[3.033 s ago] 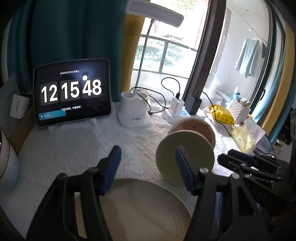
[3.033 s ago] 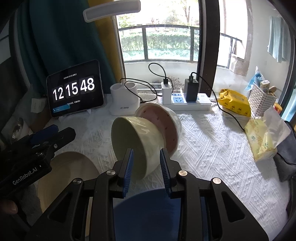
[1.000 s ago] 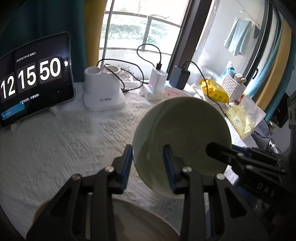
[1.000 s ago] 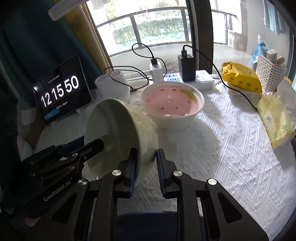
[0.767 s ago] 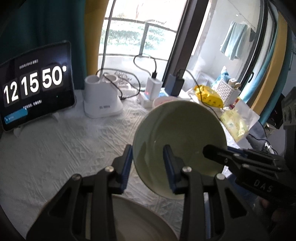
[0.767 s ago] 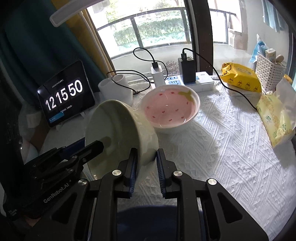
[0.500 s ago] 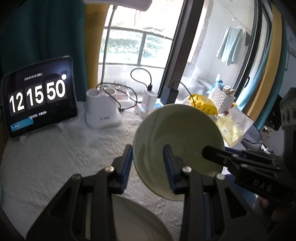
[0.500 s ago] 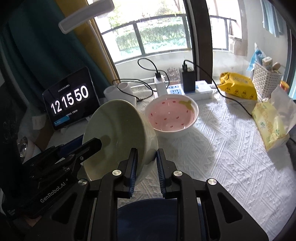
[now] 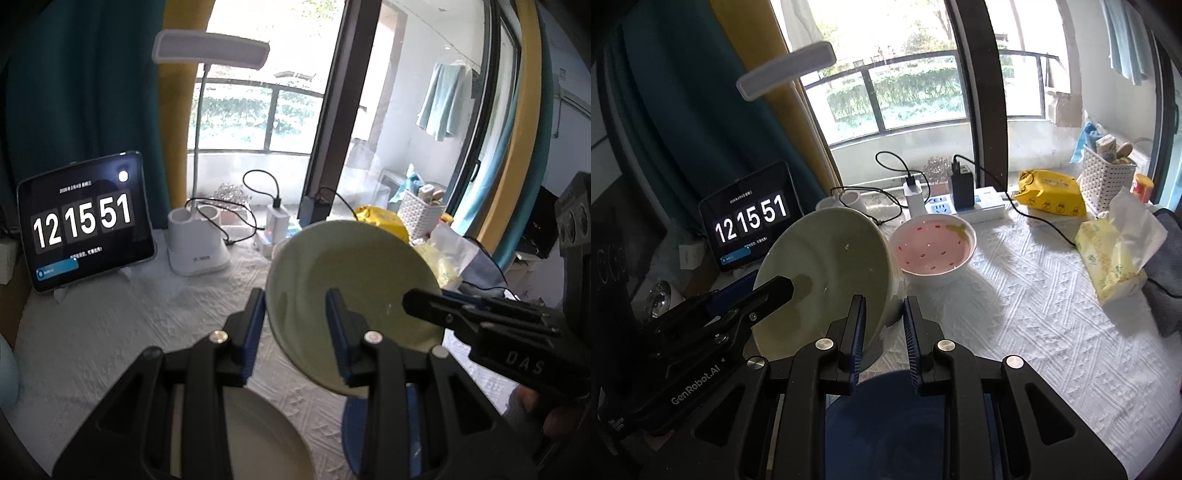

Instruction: Organize plates and bowls

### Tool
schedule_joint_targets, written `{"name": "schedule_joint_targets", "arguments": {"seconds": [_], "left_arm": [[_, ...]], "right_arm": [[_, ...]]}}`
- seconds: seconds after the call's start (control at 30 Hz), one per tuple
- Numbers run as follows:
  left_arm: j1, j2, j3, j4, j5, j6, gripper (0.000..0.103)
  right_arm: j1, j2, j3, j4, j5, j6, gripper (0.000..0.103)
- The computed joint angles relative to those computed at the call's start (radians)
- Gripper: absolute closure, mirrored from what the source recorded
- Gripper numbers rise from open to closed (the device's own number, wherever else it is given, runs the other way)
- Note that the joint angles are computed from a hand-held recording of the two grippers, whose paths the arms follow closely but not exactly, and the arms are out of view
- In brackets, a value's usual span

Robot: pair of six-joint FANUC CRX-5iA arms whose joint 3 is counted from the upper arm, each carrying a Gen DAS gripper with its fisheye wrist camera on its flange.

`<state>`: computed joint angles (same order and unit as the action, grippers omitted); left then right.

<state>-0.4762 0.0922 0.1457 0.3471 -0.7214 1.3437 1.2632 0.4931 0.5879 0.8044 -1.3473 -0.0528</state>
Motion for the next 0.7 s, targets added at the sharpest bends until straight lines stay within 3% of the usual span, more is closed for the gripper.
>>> {"name": "schedule_joint_targets", "arguments": {"seconds": [0.7], "left_arm": [[-0.086,-0.074,-0.074,-0.028,-0.014,0.019,0.068]], "right_arm": [[0.110,-0.104,-0.156,0.025,-0.094,-0.154,0.081]]}}
